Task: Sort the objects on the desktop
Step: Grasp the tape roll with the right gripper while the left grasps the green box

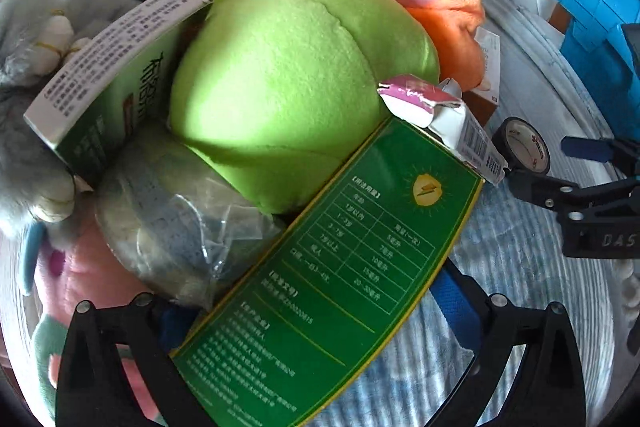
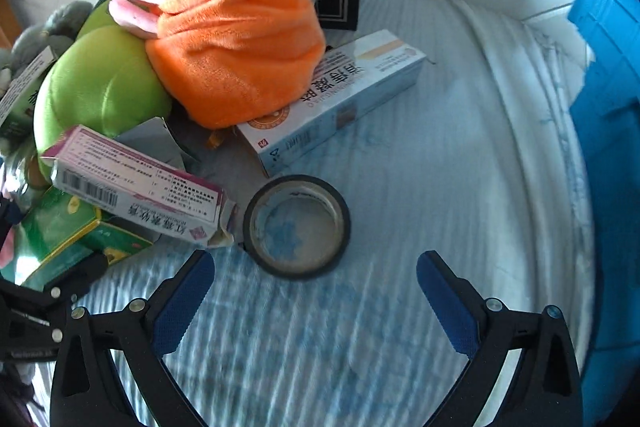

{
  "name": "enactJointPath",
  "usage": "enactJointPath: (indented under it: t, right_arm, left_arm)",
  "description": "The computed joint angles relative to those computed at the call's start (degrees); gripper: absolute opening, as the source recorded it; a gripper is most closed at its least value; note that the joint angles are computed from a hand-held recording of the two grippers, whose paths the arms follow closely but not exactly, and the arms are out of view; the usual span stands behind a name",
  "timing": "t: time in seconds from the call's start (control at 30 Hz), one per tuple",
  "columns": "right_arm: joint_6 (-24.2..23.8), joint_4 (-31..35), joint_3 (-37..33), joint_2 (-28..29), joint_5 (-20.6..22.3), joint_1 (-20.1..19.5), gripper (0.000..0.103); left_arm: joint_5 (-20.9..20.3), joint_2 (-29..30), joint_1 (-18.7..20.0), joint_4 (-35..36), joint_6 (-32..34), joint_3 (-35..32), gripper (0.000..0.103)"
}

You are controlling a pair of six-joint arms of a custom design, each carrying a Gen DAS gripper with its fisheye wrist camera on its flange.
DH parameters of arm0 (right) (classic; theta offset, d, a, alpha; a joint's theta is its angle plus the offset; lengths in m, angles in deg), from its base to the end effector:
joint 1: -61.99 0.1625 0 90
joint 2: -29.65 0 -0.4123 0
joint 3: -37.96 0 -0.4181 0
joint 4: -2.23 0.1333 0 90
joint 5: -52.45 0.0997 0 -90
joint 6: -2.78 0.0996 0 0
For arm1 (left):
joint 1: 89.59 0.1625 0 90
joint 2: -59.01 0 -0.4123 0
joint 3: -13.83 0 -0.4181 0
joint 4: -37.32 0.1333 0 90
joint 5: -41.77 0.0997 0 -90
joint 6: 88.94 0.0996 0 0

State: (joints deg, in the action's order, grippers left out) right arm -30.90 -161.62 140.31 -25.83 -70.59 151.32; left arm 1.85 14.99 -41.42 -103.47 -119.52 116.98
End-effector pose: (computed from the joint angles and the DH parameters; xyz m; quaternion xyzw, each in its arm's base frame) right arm 0.0714 -0.6471 0.1679 0.2013 -0.9127 0.1320 0.3302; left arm -0.2442 -0.5872 0.0124 0.1192 0.8962 -0.1962 0.3795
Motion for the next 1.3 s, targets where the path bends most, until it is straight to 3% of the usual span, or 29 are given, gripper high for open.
enactJointPath:
  t: [0.07, 0.13, 0.2, 0.3, 0.47, 0.7, 1.03, 1.17, 1.27, 1.3]
  right_arm:
    - [-0.1, 0.6, -0.4, 0.5, -0.2, 0.1, 0.079]
    - [-1.4, -0.7, -0.3, 1.1, -1.1, 0.3, 0.075]
    - [-2.8, -1.6, 0.4, 0.8, -0.9, 0.6, 0.058]
    - [-3.0, -1.7, 2.0, -0.3, -1.9, 0.9, 0.058]
    - [-1.0, 0.5, 6.8, -5.0, -1.2, 0.3, 0.058]
    - [-0.8, 0.9, 15.5, -12.5, -2.8, -0.1, 0.058]
    - [-1.5, 1.6, 20.8, -18.8, -0.9, -1.4, 0.06]
    - [-2.4, 0.7, 21.9, -19.5, -0.7, -1.4, 0.075]
    - [-3.9, -1.8, 23.2, -20.0, -1.5, -1.0, 0.07]
    - [-4.3, -2.2, 23.6, -20.5, -1.2, -0.9, 0.057]
  left_arm:
    - [0.1, 0.2, -0.4, 1.0, -2.2, -0.2, 0.099]
    - [0.3, 0.4, -0.9, 2.3, -4.4, -0.4, 0.093]
    - [1.1, 0.6, -1.9, 4.3, -6.8, -0.5, 0.087]
    - [1.0, 0.6, -3.3, 6.4, -10.0, -0.1, 0.077]
    - [-1.1, -1.0, -5.4, 4.8, -12.9, 3.4, 0.071]
    - [-9.1, -3.9, -7.3, 1.1, -18.6, 9.3, 0.058]
    - [-6.3, -0.9, -9.3, 5.9, -20.8, 8.1, 0.062]
    - [-6.4, -2.4, -10.3, 5.4, -21.7, 10.7, 0.068]
    - [-6.5, -2.4, -10.6, 5.5, -21.8, 11.0, 0.07]
    - [-6.8, -2.4, -10.6, 6.1, -22.0, 10.8, 0.07]
